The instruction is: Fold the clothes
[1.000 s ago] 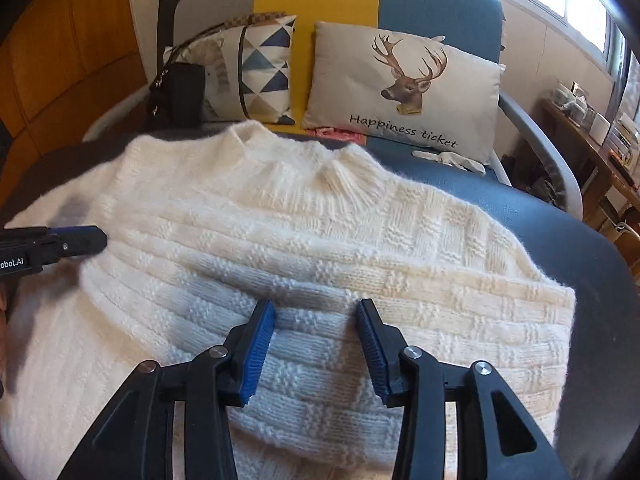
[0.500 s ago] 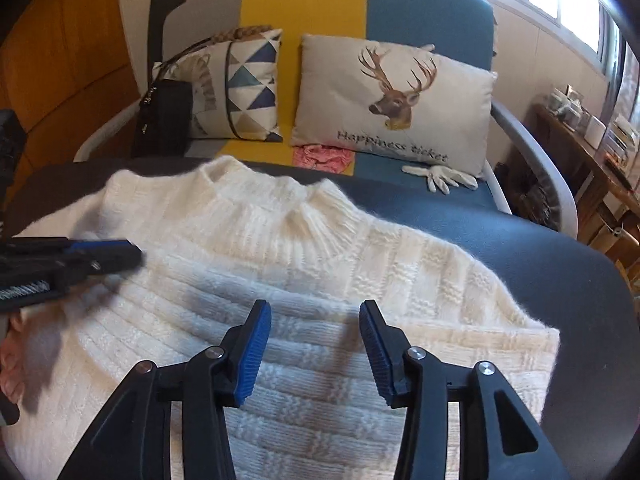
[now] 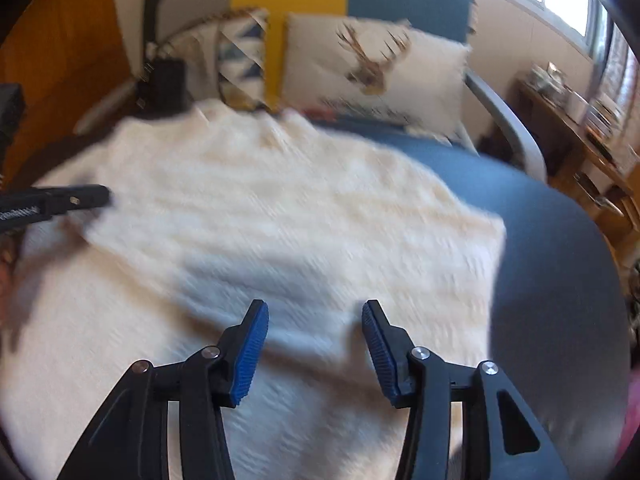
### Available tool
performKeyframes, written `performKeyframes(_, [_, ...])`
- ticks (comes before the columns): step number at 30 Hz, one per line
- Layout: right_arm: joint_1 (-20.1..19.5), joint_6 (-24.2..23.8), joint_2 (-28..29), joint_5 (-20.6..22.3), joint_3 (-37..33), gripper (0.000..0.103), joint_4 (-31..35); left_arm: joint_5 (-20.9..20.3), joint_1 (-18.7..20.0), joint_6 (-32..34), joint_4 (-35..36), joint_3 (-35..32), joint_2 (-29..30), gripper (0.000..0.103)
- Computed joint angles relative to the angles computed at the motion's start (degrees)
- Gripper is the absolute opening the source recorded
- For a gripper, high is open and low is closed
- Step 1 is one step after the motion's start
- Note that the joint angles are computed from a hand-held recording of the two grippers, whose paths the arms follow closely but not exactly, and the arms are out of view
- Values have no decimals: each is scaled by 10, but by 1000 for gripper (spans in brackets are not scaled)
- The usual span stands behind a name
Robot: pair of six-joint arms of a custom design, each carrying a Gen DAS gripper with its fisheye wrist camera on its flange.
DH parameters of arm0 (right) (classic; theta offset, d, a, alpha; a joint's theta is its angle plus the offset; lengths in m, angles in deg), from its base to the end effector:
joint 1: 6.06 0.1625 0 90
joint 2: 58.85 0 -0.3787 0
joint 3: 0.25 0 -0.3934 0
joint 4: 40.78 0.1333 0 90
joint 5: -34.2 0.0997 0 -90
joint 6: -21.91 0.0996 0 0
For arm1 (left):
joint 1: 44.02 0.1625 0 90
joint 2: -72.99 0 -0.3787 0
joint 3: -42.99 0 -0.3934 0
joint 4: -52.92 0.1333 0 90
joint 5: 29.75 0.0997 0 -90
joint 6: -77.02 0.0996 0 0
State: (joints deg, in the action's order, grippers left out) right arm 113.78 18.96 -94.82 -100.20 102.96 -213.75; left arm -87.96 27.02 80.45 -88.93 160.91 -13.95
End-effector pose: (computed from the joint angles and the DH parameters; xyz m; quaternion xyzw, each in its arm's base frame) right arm 0.3408 -0.4662 -0.0193 0.2093 -0.8945 0.2102 0.3346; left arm 0.0195 -0.5151 0.2946 0.1350 0.9375 -0.2090 0.2433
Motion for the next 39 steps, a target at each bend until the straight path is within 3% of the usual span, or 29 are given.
performKeyframes(2, [0, 12, -16, 10, 24, 50, -29, -7, 0, -10, -5, 3, -9, 18])
performKeyframes(6, [14, 64, -68, 26, 86, 50, -47, -41, -18, -22, -11, 55, -87, 18])
performKeyframes(11, [37, 88, -107, 43, 158, 50, -35, -26, -52, -38, 33, 156, -196, 18])
performKeyframes(14, [46, 112, -111, 39, 185, 50, -15, -9, -46, -47, 46, 187, -217, 18])
performKeyframes(16, [40, 105, -109, 42, 204, 50, -51, -22, -40, -37, 19, 199, -230, 18])
performKeyframes(20, [39, 150, -141, 64, 229, 51, -66, -31, -51, -66, 46, 207, -279, 18])
performKeyframes(23, [62, 158, -146, 51, 234, 51, -47, -24, -64, -68, 72, 226, -331, 18])
performKeyframes(30, [92, 199, -119, 4, 225, 52, -15, -53, -31, -75, 68, 241, -355, 18])
performKeyframes(36, [118, 108, -52, 52, 146, 52, -32, -31, -34, -85, 82, 254, -384, 18])
performKeyframes(38, [114, 103, -21, 65, 110, 53, 12, -55, -21, -86, 87, 246, -388, 19])
performKeyframes(39, [118, 106, -6, 52, 99, 54, 28, -67, -15, -86, 89, 242, -390, 19])
